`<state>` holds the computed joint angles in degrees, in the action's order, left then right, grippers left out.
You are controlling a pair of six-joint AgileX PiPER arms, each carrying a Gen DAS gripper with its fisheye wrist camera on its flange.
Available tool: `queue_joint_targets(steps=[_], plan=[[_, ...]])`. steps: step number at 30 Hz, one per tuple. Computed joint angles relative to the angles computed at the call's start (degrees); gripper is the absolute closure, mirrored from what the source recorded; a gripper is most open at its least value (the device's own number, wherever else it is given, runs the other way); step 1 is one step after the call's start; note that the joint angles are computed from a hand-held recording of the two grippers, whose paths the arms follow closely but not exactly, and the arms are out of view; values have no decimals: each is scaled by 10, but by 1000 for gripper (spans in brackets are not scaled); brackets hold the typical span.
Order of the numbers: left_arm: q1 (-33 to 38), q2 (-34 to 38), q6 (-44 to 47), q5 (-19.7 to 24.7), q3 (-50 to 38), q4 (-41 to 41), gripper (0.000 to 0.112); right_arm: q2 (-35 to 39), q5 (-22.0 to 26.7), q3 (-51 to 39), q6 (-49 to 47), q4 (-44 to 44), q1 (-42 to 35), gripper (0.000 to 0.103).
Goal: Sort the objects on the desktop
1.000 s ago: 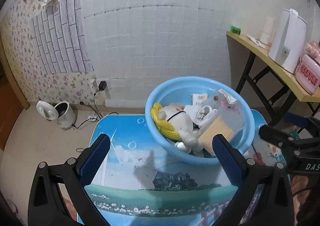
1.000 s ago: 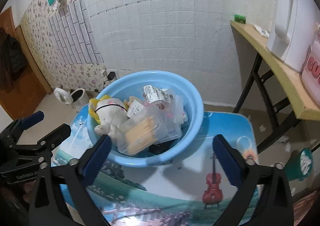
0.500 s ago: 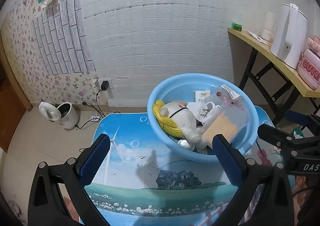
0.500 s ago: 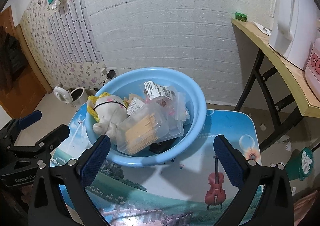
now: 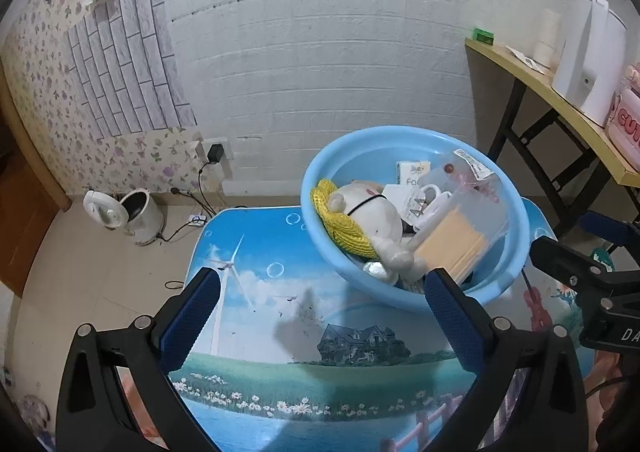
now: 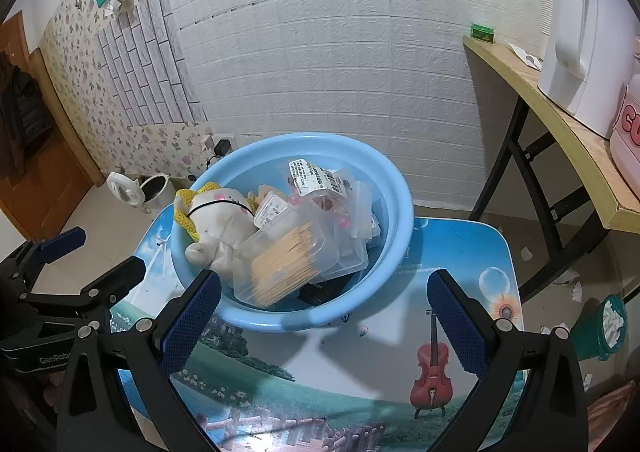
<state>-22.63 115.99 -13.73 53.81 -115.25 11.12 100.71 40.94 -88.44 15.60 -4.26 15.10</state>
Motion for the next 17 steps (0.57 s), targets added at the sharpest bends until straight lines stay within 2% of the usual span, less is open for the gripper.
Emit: queue_joint_targets(steps=[17], plan=[[0, -8, 12, -5, 14, -17, 10, -5, 2, 10, -4, 1, 5, 1]])
